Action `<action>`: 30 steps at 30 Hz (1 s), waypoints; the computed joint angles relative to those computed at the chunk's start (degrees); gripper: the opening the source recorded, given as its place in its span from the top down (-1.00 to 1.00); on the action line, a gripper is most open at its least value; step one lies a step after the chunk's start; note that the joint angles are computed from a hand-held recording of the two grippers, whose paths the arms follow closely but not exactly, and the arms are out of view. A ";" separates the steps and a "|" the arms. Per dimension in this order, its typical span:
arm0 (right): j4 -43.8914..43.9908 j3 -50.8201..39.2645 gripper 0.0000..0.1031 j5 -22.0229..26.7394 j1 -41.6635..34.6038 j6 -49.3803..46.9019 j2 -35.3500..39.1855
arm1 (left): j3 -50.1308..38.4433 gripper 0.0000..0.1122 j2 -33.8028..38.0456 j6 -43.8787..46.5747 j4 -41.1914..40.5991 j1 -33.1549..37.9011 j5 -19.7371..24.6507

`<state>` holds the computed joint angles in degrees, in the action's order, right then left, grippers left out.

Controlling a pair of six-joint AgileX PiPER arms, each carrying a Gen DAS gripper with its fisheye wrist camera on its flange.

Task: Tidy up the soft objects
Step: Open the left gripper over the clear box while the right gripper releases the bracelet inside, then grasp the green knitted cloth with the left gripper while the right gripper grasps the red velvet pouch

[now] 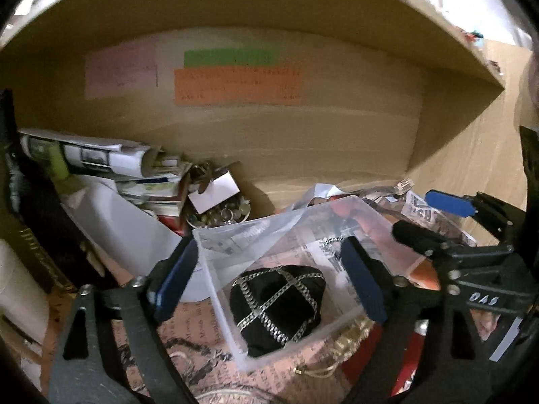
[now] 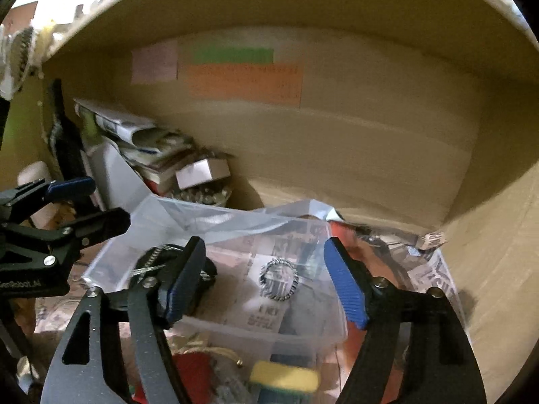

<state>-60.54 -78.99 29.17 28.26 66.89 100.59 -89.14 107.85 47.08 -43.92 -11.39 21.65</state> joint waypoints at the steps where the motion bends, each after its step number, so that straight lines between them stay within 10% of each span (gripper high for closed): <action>1: -1.87 1.39 -0.44 -0.13 0.39 2.16 -1.05 | 2.29 -0.71 -1.55 2.73 -2.66 0.38 -0.61; 12: -17.89 17.08 -0.55 1.71 6.42 24.34 -10.69 | 16.97 -0.77 -8.82 16.41 -13.77 2.64 -0.55; 30: -20.47 24.75 -0.55 -1.34 10.67 36.08 -8.94 | 29.32 -0.77 -8.37 19.67 -14.33 1.15 -0.66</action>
<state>-81.01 -54.24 27.83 38.94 102.98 91.65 -59.82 99.48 66.75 -58.26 -10.25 20.99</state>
